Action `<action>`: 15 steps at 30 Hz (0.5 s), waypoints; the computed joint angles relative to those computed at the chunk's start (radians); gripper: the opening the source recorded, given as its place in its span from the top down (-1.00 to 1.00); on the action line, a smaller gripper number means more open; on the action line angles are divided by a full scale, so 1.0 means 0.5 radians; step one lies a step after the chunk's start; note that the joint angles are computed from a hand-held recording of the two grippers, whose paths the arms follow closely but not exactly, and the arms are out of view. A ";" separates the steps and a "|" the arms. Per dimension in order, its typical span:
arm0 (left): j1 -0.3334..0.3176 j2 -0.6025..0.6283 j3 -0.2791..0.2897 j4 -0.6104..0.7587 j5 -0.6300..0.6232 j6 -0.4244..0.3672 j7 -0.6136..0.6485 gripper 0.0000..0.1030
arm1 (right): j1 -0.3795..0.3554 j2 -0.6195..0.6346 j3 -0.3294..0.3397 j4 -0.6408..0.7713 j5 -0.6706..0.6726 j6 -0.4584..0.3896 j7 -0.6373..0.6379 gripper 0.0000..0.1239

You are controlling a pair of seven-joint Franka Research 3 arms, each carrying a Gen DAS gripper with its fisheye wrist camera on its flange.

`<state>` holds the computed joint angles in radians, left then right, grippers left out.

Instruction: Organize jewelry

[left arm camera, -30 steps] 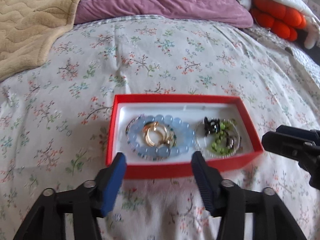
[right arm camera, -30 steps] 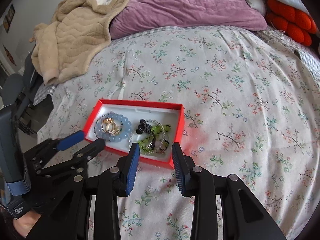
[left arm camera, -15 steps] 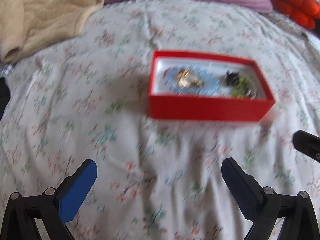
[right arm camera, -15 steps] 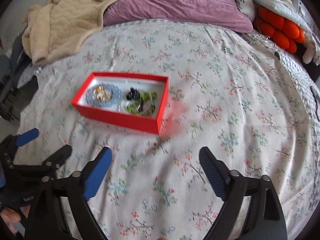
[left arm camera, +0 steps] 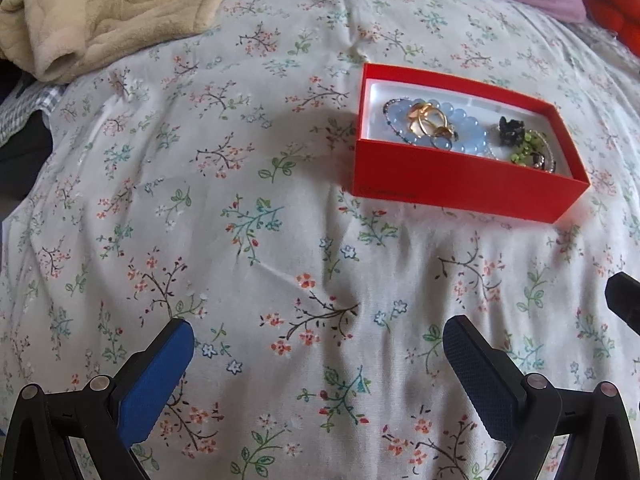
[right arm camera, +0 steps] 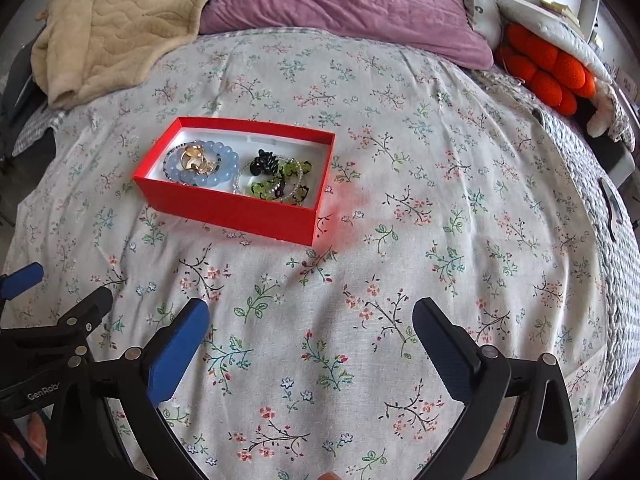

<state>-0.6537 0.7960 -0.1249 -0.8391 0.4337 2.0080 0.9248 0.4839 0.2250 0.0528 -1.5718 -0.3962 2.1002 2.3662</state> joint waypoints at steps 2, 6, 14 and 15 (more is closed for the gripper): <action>-0.012 0.006 0.011 0.010 0.020 -0.008 0.007 -0.98 | 0.005 0.008 -0.001 0.009 -0.011 -0.002 0.003 -0.66; -0.018 0.024 0.014 0.040 0.027 -0.022 0.026 -0.98 | 0.006 0.016 -0.002 0.014 -0.004 -0.001 -0.003 -0.66; -0.025 0.062 0.017 0.106 0.002 -0.048 0.048 -0.98 | 0.009 0.031 -0.006 0.026 0.014 -0.011 -0.015 -0.66; -0.028 0.064 0.019 0.109 0.003 -0.047 0.050 -0.98 | 0.009 0.031 -0.007 0.026 0.016 -0.011 -0.014 -0.66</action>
